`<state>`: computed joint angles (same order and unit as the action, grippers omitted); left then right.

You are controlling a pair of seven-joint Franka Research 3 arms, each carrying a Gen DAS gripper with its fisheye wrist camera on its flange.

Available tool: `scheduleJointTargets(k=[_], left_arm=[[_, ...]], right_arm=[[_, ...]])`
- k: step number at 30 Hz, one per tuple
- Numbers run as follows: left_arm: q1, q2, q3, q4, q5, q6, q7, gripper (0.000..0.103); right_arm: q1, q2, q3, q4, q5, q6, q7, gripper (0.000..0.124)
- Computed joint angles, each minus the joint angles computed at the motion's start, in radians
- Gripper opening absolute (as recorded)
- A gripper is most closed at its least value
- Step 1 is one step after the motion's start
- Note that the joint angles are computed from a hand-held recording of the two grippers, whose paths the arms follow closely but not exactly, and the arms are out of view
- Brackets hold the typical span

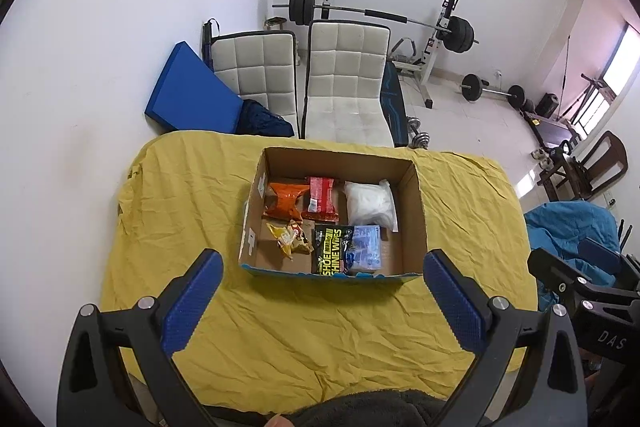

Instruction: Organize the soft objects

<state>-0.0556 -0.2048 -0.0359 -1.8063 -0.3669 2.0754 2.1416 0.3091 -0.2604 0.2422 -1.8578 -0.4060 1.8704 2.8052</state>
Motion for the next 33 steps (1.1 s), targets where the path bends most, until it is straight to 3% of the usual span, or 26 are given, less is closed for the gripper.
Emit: scheduleJointTargets(k=[33], left_arm=[[0.003,0.011,-0.010,-0.007,0.058,0.042,-0.054,0.102]], right_arm=[[0.002,0.003,-0.005,0.001,-0.009,-0.008,-0.012,0.103]])
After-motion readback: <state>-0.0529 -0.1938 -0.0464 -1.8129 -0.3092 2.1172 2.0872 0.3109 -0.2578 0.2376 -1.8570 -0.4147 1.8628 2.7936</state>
